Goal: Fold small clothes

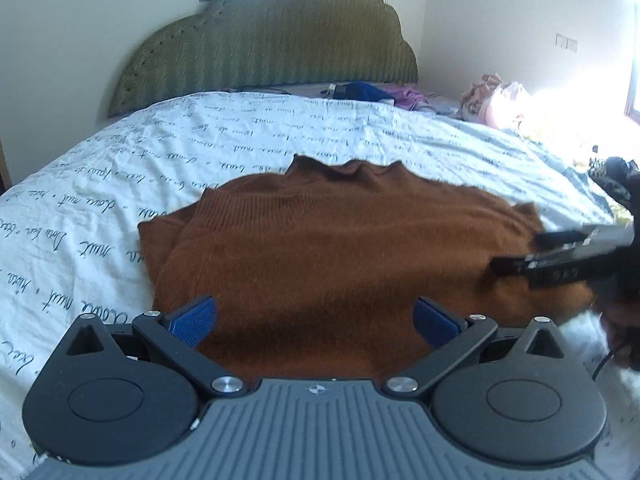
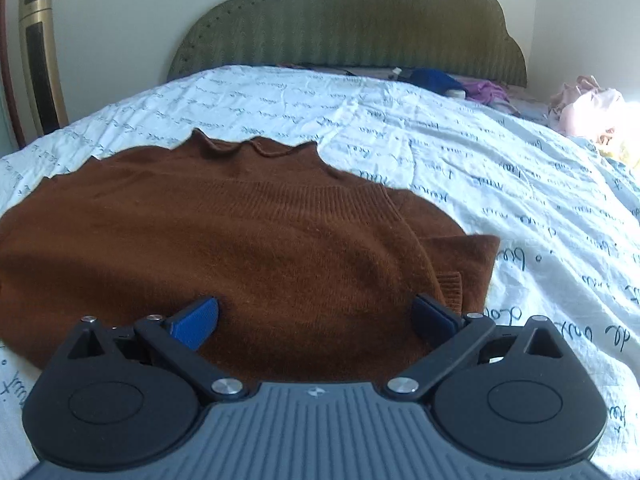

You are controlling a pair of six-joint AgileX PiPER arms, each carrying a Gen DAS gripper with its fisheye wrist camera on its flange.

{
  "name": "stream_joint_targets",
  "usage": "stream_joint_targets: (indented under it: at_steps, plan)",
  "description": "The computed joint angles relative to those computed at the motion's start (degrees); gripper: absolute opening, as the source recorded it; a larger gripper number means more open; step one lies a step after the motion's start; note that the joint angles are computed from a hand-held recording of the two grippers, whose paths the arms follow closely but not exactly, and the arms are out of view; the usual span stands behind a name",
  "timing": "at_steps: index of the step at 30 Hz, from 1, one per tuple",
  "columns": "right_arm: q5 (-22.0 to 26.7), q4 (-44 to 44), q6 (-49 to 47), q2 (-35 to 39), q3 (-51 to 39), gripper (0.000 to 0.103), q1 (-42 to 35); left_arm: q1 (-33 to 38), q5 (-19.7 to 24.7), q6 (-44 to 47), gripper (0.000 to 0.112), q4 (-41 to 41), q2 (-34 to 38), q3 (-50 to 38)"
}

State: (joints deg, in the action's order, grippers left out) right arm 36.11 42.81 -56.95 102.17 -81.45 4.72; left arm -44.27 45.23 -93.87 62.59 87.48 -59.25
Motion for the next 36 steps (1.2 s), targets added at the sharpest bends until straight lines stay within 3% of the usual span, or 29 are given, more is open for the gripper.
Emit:
stream_joint_targets:
  at_steps: [2,4,7,11,16,18,26,29,33,36]
  plan:
    - [0.24,4.04,-2.80,0.28,1.46,0.103,-1.68,4.68,-6.15,0.46,0.103,-0.65,-0.28,-0.68]
    - [-1.62,9.19,-8.76,0.07,3.68,0.103,-1.88,11.47,-13.41,9.41,0.103,-9.77,1.72,-2.97]
    - [-3.06,6.99,-6.94,-0.85,4.48,0.103,-1.01,17.98,-17.40,22.21,0.103,-21.03,7.09,-5.67]
    - [-4.45,7.28,-6.66,-1.61,6.30,0.103,-0.89,16.19,-12.07,28.42,0.103,-23.05,8.53,-9.31]
    - [-5.05,1.00,0.65,-2.67,5.80,0.103,0.53,22.02,-14.37,32.00,0.103,-31.56,1.65,-6.74]
    - [-6.18,-0.19,2.75,-4.15,6.97,0.103,1.47,27.12,-14.25,39.96,0.103,-39.83,0.07,-7.53]
    - [-9.68,13.15,-5.42,-9.42,16.31,0.103,3.56,47.38,-9.25,83.14,0.103,-81.28,4.76,-12.14]
    - [-12.00,12.33,-3.80,-11.22,18.36,0.103,5.36,49.87,-6.53,92.29,0.103,-90.60,8.39,-15.23]
    - [-8.44,14.84,-3.92,-12.80,18.90,0.103,5.37,50.10,-0.92,94.23,0.103,-93.28,14.88,-23.81]
    - [-6.96,14.66,-2.26,-14.15,19.28,0.103,6.49,51.74,3.26,99.22,0.103,-100.71,18.58,-28.34]
